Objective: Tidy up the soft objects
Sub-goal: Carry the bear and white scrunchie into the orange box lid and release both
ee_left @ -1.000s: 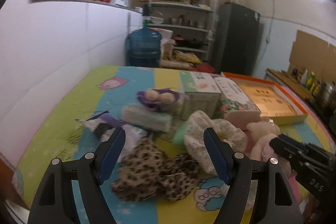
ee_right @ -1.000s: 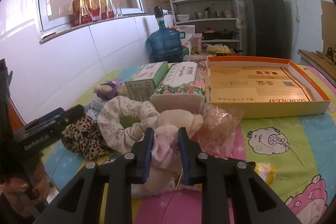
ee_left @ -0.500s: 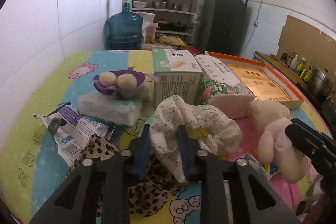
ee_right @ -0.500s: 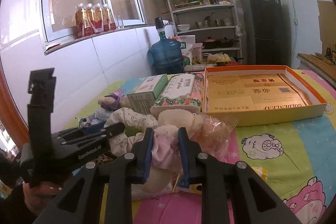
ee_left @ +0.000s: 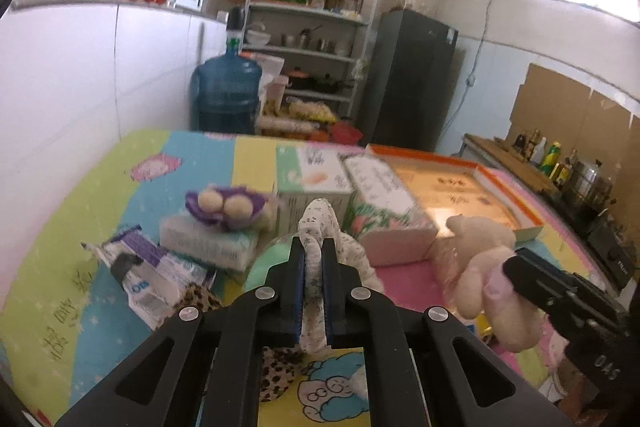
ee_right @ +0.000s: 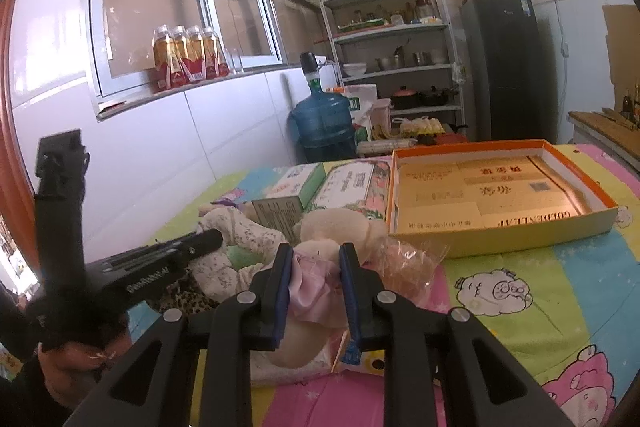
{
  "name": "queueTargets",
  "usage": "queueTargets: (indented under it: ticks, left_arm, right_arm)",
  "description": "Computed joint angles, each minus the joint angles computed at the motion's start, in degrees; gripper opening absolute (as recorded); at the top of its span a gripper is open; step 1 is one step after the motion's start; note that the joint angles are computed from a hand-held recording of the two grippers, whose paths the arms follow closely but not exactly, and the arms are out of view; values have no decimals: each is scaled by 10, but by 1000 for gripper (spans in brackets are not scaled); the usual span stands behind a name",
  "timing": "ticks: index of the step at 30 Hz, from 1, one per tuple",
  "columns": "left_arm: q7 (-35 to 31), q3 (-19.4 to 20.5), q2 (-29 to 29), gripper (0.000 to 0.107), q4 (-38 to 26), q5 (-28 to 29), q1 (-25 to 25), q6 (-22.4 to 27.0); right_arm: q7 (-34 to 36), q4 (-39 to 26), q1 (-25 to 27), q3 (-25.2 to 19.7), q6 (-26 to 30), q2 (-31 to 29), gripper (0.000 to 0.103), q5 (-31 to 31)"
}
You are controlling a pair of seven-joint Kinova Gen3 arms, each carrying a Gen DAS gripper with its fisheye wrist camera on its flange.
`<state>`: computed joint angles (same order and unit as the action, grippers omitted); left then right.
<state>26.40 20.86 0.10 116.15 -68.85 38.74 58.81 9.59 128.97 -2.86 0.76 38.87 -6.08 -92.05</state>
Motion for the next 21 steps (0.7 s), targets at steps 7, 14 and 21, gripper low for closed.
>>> queueTargets:
  ticks: [7,14,21]
  left_arm:
    - [-21,17,-13,7,-20,-20,14,35]
    - [-45,29,-12,7,-46,-42,19,47]
    - [-74,23,8,7,-86,-49,31,58]
  right_arm:
    - [10,-2,10,11,16,-18,24,-10]
    - [21,2,19,17,25,-34,24,-23]
    - [22,-2,36,31,41,-42,24,-20]
